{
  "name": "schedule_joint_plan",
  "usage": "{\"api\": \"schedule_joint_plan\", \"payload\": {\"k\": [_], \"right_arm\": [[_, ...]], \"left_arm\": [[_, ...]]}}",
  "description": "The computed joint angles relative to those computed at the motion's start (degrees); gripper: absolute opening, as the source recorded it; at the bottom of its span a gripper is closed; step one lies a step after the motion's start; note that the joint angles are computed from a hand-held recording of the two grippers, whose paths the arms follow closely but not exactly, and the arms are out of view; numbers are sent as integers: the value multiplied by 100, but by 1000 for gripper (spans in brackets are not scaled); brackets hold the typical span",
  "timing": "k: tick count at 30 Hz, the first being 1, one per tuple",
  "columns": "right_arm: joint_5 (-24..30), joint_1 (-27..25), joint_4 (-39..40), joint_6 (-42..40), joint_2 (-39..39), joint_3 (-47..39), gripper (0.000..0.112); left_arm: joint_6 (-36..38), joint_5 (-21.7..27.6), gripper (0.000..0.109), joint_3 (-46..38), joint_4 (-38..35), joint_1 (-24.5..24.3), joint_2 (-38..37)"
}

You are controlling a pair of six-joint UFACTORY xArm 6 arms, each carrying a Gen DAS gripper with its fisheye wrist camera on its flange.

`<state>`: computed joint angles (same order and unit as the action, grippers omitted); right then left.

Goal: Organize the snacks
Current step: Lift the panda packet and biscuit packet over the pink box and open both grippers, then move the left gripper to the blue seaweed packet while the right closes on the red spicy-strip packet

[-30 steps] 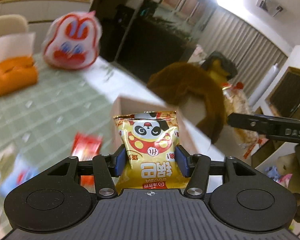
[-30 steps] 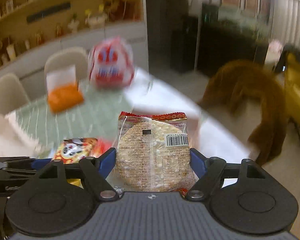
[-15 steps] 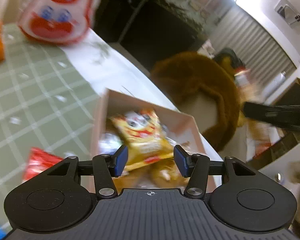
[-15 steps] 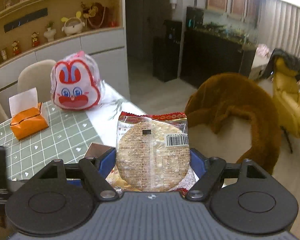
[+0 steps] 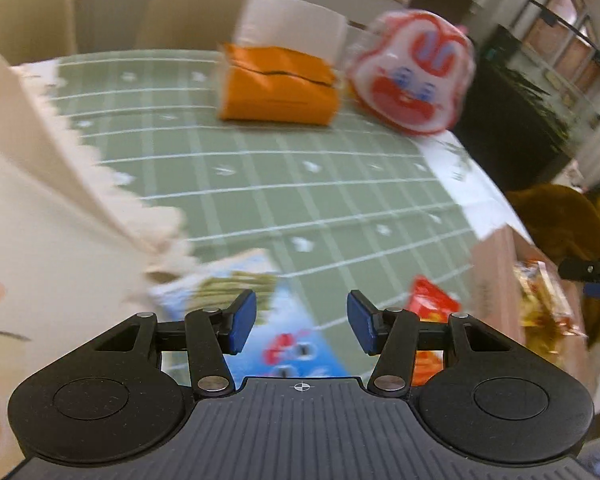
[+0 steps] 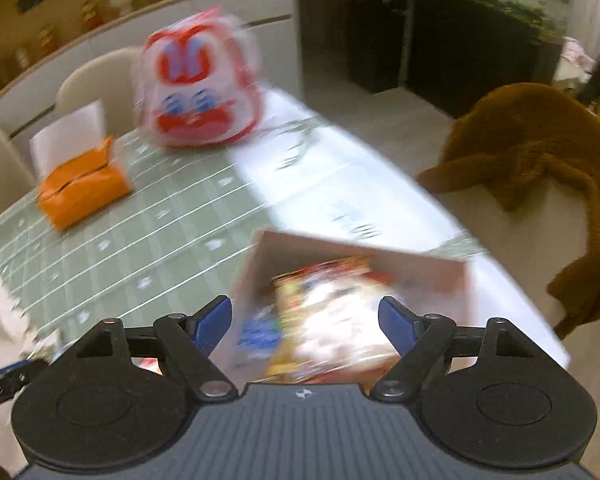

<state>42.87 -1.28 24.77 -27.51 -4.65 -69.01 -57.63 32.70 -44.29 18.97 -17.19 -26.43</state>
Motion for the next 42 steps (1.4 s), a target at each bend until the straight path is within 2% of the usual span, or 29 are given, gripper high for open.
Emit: {"api": "schedule_joint_plan", "payload": {"k": [5,9,15,18,21,23,26,27,31,34,42], "right_arm": [[525,753,-307,683,-122,136,81],[718,1232,-419,1314,-27,240,81],[531,1580,-767,2157,140,457,81],[194,1731,-1326,2876,227,578,80],[-91,1820,-1576,3190,148,768,80],[-226,1819,-1574,3176,65,902,79],[-398,1783,-1719,3111,-142,1159,64],[-415,1774,-1760,3056,-208,1227,55],[-239,1603,-1228,2377,-477,1421,38],[58,1400,-797,2010,-687,1594,33],[85,972,-308,1277,-1403,2291,30]], "left_arm": [[-432,402,56,314,230,41,-362],[171,201,56,646,-477,202,-546],[628,161,56,876,-765,202,-705],[778,134,56,929,-863,218,-754],[957,28,56,961,-1038,265,-758],[991,-69,56,981,-1141,299,-738],[926,-128,56,938,-1102,312,-645],[901,-137,56,907,-1073,312,-601],[891,-148,55,715,-968,328,-344],[968,-106,51,529,-846,303,-124],[1903,-243,49,346,-809,9,179]]}}
